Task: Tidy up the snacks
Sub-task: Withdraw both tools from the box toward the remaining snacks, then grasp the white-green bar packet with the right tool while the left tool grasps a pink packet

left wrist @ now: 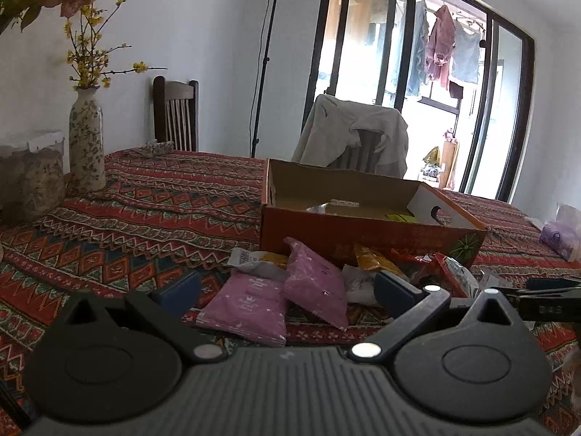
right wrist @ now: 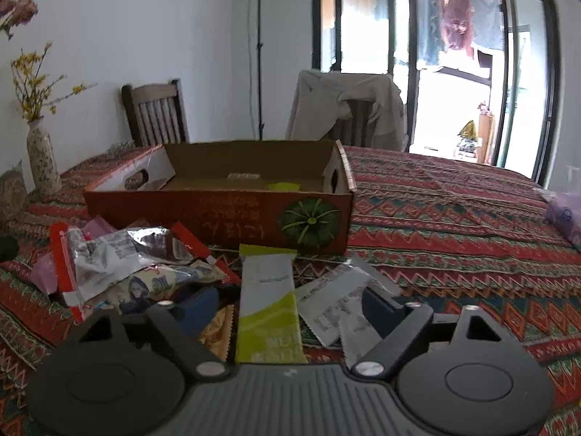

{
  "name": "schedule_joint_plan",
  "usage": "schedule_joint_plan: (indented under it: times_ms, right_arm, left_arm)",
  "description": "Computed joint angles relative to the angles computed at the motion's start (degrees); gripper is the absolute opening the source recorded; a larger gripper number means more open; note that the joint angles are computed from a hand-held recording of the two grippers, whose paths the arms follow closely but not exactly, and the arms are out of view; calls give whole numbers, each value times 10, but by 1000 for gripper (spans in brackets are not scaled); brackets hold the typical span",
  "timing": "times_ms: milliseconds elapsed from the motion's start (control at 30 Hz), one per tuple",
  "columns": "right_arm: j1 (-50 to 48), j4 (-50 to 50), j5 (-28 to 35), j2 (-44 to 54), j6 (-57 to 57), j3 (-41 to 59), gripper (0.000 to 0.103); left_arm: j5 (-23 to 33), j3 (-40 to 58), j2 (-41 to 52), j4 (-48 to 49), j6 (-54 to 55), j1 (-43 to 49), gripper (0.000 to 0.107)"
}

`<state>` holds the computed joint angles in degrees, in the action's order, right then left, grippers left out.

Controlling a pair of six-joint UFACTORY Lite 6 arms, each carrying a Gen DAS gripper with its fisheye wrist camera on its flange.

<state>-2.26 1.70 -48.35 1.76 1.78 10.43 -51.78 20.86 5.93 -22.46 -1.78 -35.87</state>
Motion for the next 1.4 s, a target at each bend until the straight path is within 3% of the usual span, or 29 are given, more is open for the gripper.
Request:
schedule_joint_plan:
  times_ms: [67, 300, 533, 867, 1000, 1167, 1400]
  right_arm:
    - [4, 5, 16, 28, -7, 32, 72]
    - [9, 0, 67, 125, 0, 129, 57]
    - [14, 11, 16, 163, 8, 127, 38]
    - [7, 32, -184, 159, 28, 40, 37]
    - [6, 32, -208, 154, 25, 30, 37]
    - [-5, 19, -204, 150, 30, 31, 37]
    - [-23, -3, -215, 149, 46, 22, 37]
  left_arm:
    - [1, -4, -5, 0, -2, 3, 103]
    - [4, -16, -18, 2, -2, 12, 103]
    - [14, -10, -11, 10, -4, 29, 103]
    - [73, 48, 47, 5, 30, 56, 103]
    - [120, 114, 99, -83, 133, 43, 103]
    - [192, 204, 161, -111, 210, 57, 103]
    - [230, 304, 245, -142, 242, 72, 103]
